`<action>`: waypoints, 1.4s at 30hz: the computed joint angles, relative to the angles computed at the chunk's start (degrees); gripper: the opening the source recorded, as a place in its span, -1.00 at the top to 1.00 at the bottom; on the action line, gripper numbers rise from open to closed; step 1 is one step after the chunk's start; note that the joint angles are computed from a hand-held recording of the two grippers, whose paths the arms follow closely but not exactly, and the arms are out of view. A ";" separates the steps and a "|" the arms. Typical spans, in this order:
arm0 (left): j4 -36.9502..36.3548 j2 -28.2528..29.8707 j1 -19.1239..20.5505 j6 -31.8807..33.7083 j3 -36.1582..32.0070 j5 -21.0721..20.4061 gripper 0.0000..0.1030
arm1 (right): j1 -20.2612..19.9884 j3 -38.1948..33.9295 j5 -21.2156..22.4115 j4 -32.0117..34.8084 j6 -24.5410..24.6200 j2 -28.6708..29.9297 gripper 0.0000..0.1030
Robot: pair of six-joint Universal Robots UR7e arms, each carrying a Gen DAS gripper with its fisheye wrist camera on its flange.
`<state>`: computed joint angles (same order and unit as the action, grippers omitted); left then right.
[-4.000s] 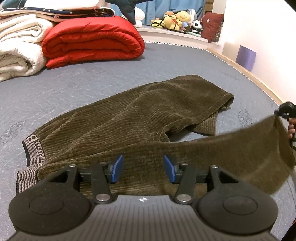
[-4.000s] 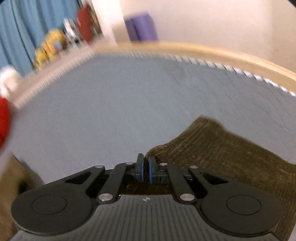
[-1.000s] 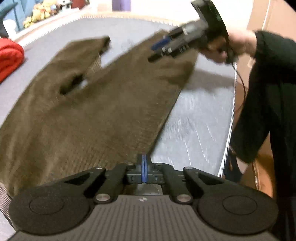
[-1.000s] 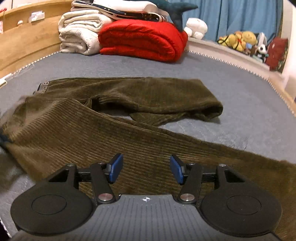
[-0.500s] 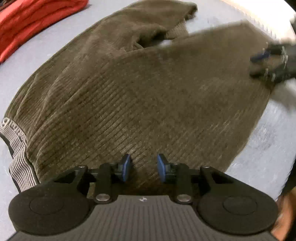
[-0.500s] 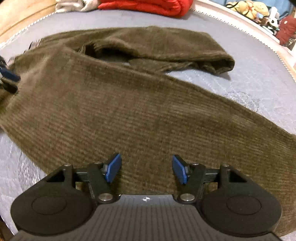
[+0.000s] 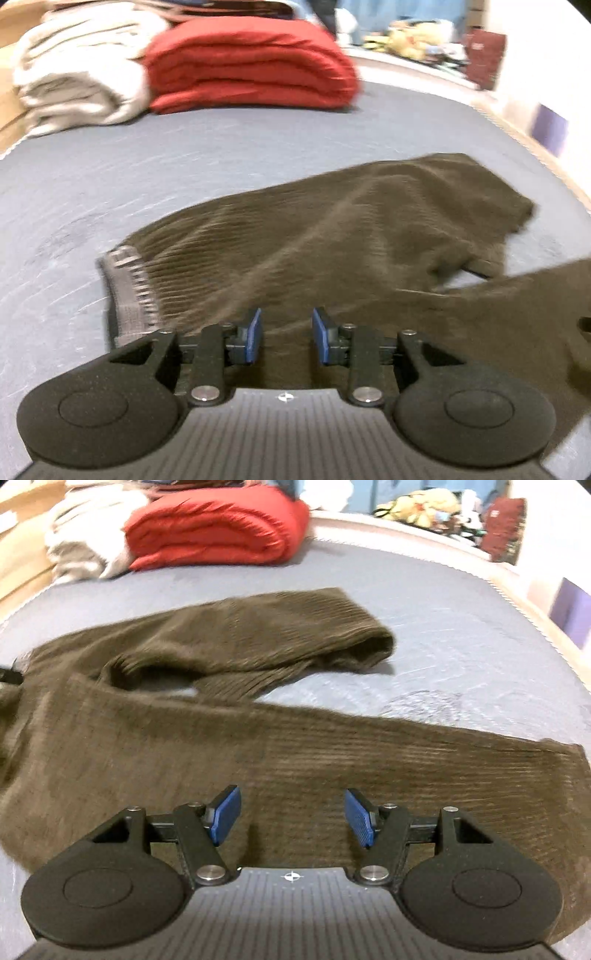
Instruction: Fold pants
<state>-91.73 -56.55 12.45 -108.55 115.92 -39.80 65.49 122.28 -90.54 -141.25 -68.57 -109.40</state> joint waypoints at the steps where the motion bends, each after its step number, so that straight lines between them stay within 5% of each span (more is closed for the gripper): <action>1: 3.46 0.49 0.71 -2.37 -1.40 -1.55 0.36 | -0.13 -0.05 0.42 -0.85 0.89 0.22 -0.25; 4: 2.50 -2.14 2.57 -7.19 0.16 -7.01 0.37 | -0.43 -0.44 1.82 -2.60 3.25 0.73 -0.25; 10: 10.99 -3.18 0.04 -15.36 -1.91 -3.60 0.36 | -0.33 -0.50 2.83 -4.88 5.18 1.51 -0.29; 13: 3.44 -5.25 2.59 -14.36 1.19 -8.93 0.37 | -0.09 -0.42 3.11 -5.36 5.62 1.69 -0.32; 20: 13.46 -1.65 -0.61 -17.30 -4.66 -3.43 0.22 | 0.62 -0.09 2.80 -6.33 6.71 2.09 -0.33; 31: 5.89 4.14 -1.96 -6.73 -7.74 5.01 0.08 | 1.26 0.30 5.00 -10.28 12.82 2.78 -0.34; 42: -1.40 3.57 -1.08 -1.78 -4.70 5.61 -0.05 | 2.64 1.22 6.82 -13.12 17.03 3.68 -0.26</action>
<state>-93.13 -52.98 11.37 -110.33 111.22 -34.20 68.12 123.50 -83.72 -154.37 -51.54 -105.73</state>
